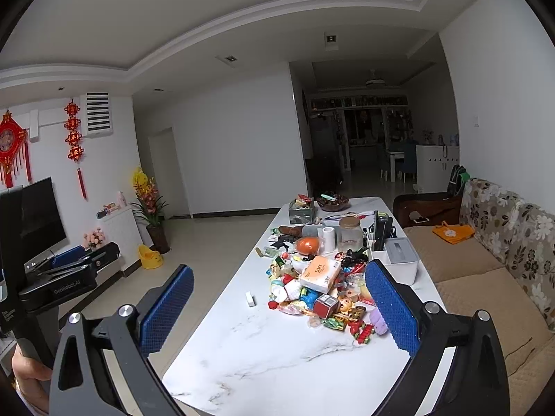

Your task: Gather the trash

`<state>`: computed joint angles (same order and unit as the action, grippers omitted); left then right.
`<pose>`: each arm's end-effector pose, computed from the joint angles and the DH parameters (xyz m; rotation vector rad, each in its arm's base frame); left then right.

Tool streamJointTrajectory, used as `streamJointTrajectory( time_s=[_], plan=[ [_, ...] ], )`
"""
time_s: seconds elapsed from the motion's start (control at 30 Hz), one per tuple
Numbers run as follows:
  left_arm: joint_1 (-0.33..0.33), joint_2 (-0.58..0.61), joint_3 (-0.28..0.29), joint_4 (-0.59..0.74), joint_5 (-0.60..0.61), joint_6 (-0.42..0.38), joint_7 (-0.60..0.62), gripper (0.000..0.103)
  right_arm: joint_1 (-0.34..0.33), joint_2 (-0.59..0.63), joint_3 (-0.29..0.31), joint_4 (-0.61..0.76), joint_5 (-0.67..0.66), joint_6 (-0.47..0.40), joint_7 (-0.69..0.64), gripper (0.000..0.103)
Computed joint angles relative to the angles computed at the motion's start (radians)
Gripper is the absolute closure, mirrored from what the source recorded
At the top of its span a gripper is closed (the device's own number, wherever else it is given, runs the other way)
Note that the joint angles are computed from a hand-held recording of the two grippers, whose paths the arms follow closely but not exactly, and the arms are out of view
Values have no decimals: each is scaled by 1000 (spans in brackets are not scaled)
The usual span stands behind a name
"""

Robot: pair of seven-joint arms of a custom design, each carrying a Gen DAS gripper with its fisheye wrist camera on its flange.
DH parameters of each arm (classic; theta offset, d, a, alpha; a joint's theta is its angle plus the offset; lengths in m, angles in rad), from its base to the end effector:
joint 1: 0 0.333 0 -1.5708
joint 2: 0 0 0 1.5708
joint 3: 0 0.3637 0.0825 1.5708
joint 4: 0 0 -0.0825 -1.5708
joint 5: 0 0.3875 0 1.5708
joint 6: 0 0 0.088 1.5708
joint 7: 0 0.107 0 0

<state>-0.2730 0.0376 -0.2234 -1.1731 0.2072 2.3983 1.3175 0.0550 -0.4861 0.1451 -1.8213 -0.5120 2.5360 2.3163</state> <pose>0.4967 -0.2613 0.9493 -1.2962 1.7491 -1.2455 0.3803 0.1155 0.9023 -1.1919 1.5955 -1.0490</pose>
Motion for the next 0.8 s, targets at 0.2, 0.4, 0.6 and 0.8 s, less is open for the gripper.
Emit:
streamJointTrajectory(
  time_s=[0.2, 0.4, 0.6, 0.8],
  plan=[
    [-4, 1, 0, 1, 14, 1, -8, 11, 6, 1, -7, 2, 14, 2, -7, 5],
    [-7, 2, -2, 4, 32, -6, -21, 11, 7, 3, -7, 5, 20, -5, -19, 5],
    [-8, -8, -3, -9, 45, -2, -32, 11, 7, 0, -6, 1, 19, 3, -20, 5],
    [-7, -10, -6, -10, 55, -5, -41, 11, 4, -3, -6, -2, 23, 2, -19, 5]
  ],
)
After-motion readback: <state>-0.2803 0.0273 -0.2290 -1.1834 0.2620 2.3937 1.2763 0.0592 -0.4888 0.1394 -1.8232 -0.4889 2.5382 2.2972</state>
